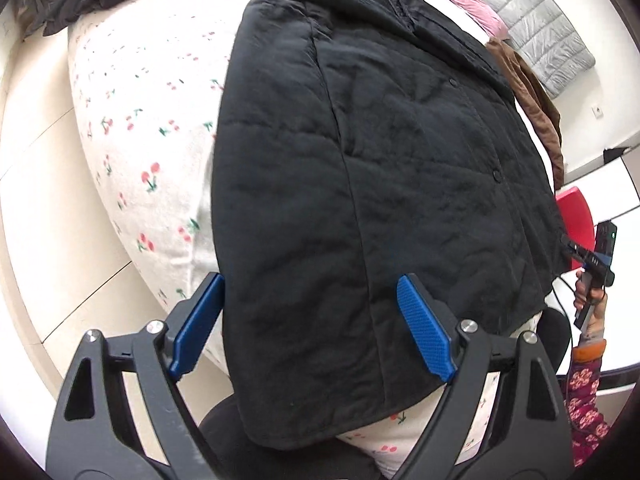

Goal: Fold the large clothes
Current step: 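Grasp the jacket hem with the right tool while the left tool grasps the hem too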

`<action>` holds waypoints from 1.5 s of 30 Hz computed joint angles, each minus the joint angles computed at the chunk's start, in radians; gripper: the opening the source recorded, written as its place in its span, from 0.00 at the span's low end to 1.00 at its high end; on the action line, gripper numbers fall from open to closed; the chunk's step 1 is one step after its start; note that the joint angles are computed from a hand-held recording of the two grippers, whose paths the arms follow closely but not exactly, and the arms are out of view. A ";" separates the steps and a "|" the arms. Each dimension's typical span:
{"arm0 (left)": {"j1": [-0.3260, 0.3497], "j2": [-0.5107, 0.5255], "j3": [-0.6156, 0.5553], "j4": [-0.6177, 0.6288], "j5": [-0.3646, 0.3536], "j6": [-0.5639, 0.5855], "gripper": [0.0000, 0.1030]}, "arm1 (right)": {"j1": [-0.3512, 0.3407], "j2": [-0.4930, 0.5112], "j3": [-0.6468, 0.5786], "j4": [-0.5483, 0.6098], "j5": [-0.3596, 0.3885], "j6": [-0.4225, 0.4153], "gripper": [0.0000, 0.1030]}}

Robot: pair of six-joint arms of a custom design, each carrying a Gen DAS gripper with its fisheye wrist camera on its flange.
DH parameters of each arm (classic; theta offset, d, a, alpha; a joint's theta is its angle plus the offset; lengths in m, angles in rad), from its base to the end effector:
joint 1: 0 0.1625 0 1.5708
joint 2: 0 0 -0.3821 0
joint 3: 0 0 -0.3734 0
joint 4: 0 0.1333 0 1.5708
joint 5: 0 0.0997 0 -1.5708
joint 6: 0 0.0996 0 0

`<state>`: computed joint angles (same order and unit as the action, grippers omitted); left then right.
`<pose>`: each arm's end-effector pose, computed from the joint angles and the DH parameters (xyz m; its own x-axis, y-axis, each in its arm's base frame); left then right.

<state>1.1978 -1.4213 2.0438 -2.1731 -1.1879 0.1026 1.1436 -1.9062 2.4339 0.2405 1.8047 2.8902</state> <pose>-0.0081 -0.4887 0.2282 -0.8192 0.4386 -0.3695 0.4506 0.8908 0.0583 0.0186 -0.2252 0.1963 -0.8622 0.3800 0.3349 0.0758 0.7505 -0.6565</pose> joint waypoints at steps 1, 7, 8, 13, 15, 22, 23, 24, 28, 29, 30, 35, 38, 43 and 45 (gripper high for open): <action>-0.007 -0.010 0.017 -0.007 0.008 0.010 0.85 | 0.019 0.017 -0.001 -0.012 0.021 0.011 0.79; -0.050 -0.060 0.110 -0.043 0.053 0.047 0.82 | 0.166 0.146 -0.025 -0.090 0.212 0.108 0.78; -0.059 -0.067 0.120 -0.041 0.067 0.041 0.79 | 0.191 0.169 -0.032 -0.096 0.246 0.121 0.77; -0.094 -0.103 0.158 -0.039 0.094 0.022 0.67 | 0.301 0.277 -0.067 -0.118 0.405 0.176 0.68; -0.112 -0.116 0.176 -0.049 0.107 0.021 0.62 | 0.322 0.290 -0.072 -0.120 0.426 0.191 0.63; -0.158 -0.119 0.211 -0.086 0.177 0.010 0.47 | 0.371 0.319 -0.080 -0.123 0.485 0.200 0.39; -0.162 -0.122 0.216 -0.090 0.180 0.006 0.42 | 0.375 0.319 -0.081 -0.121 0.486 0.201 0.34; -0.163 -0.125 0.217 -0.094 0.180 0.004 0.39 | 0.378 0.315 -0.081 -0.119 0.485 0.199 0.31; -0.161 -0.137 0.214 -0.109 0.183 -0.015 0.15 | 0.416 0.329 -0.087 -0.127 0.517 0.199 0.19; -0.158 -0.145 0.211 -0.111 0.167 -0.025 0.11 | 0.433 0.335 -0.089 -0.133 0.533 0.200 0.17; -0.152 -0.152 0.205 -0.115 0.151 -0.032 0.10 | 0.449 0.341 -0.091 -0.141 0.549 0.203 0.17; -0.171 -0.173 0.200 -0.141 0.118 -0.054 0.07 | 0.516 0.346 -0.106 -0.145 0.595 0.221 0.13; -0.185 -0.178 0.192 -0.156 0.099 -0.055 0.07 | 0.552 0.347 -0.121 -0.141 0.610 0.218 0.12; -0.213 -0.171 0.169 -0.193 0.068 -0.037 0.06 | 0.616 0.380 -0.164 -0.137 0.650 0.200 0.12; -0.225 -0.163 0.155 -0.202 0.066 -0.032 0.06 | 0.641 0.400 -0.187 -0.135 0.672 0.190 0.11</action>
